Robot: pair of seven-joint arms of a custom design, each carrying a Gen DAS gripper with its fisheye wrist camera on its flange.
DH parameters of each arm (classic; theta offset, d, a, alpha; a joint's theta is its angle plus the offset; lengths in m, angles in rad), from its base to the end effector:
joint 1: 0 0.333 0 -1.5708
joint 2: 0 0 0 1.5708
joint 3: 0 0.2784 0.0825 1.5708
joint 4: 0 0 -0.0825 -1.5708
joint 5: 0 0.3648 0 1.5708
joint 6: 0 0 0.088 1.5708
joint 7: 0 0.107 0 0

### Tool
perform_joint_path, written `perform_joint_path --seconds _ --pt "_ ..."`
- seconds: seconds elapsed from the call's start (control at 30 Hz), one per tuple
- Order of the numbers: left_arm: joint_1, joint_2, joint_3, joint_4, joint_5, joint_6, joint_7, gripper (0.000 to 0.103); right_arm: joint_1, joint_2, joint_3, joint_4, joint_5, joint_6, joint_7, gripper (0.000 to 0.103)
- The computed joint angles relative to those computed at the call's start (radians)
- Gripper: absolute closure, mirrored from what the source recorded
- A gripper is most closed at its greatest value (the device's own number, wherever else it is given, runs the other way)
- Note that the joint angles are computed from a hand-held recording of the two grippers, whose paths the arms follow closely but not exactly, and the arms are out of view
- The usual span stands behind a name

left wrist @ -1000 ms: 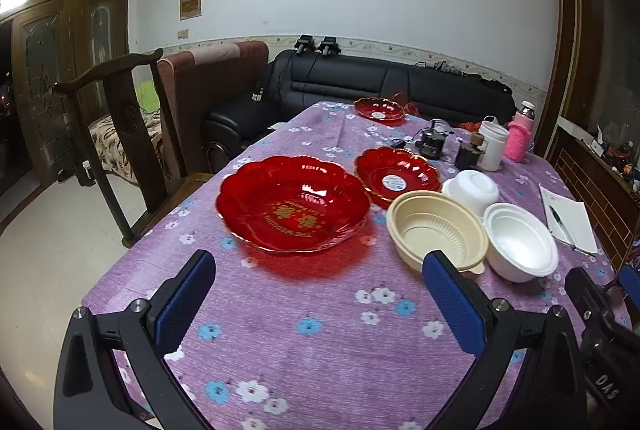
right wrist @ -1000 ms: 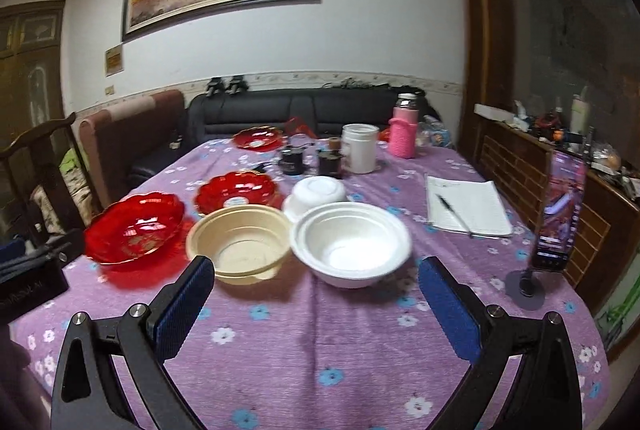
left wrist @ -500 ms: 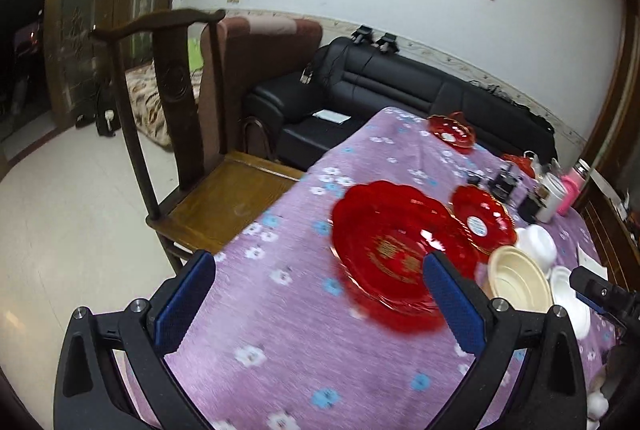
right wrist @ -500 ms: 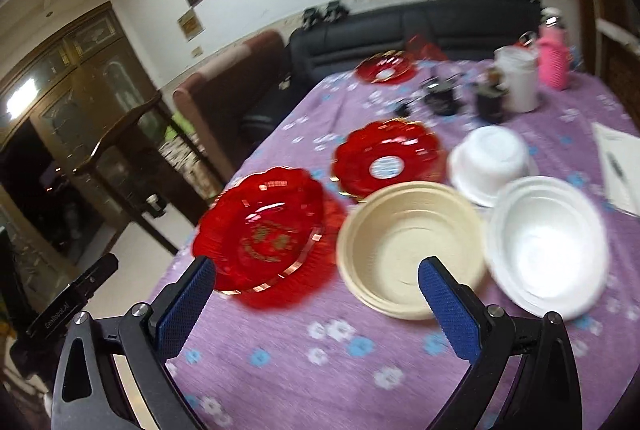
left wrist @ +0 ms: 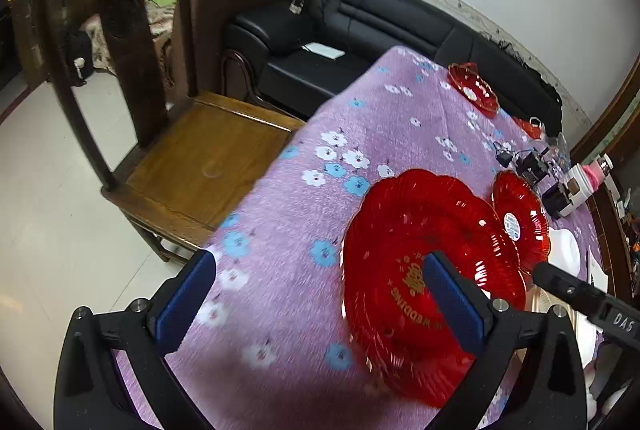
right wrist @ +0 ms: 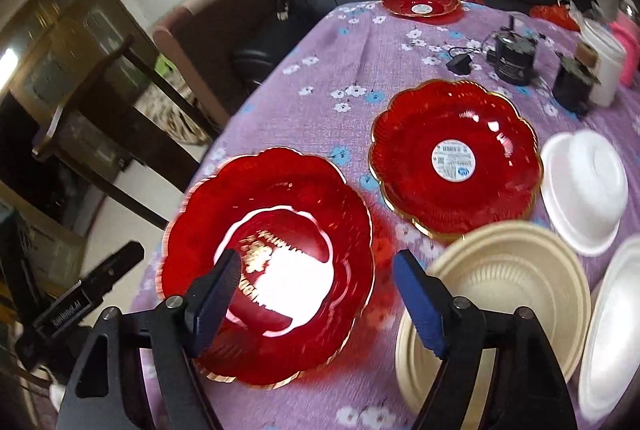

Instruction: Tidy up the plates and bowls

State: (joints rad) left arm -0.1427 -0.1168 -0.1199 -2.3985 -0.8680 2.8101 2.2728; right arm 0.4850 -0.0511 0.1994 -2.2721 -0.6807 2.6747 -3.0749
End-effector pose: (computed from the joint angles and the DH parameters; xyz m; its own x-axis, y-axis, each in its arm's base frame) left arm 0.4910 -0.0940 0.3827 -0.2844 -0.9210 0.2662 -0.8195 0.0895 -0.5660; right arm 0.3986 0.3506 0.3964 -0.2981 -0.9039 -0.3067 -0.7654 0.4184 -0.4890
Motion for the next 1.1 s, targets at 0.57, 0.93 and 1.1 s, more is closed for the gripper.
perform_joint_path --seconds 0.57,0.93,1.1 --pt "0.008 0.16 -0.068 0.101 0.148 -0.033 -0.094 0.059 0.038 0.134 -0.052 0.07 0.08 -0.033 -0.066 0.07" --pt "-0.01 -0.079 -0.007 -0.051 -0.05 -0.022 0.049 0.059 0.049 0.048 0.001 0.026 -0.094 0.019 0.116 0.079" --pt "-0.036 -0.128 0.018 -0.13 -0.056 0.039 0.055 0.058 0.076 0.087 0.01 0.033 -0.103 0.037 0.15 0.079"
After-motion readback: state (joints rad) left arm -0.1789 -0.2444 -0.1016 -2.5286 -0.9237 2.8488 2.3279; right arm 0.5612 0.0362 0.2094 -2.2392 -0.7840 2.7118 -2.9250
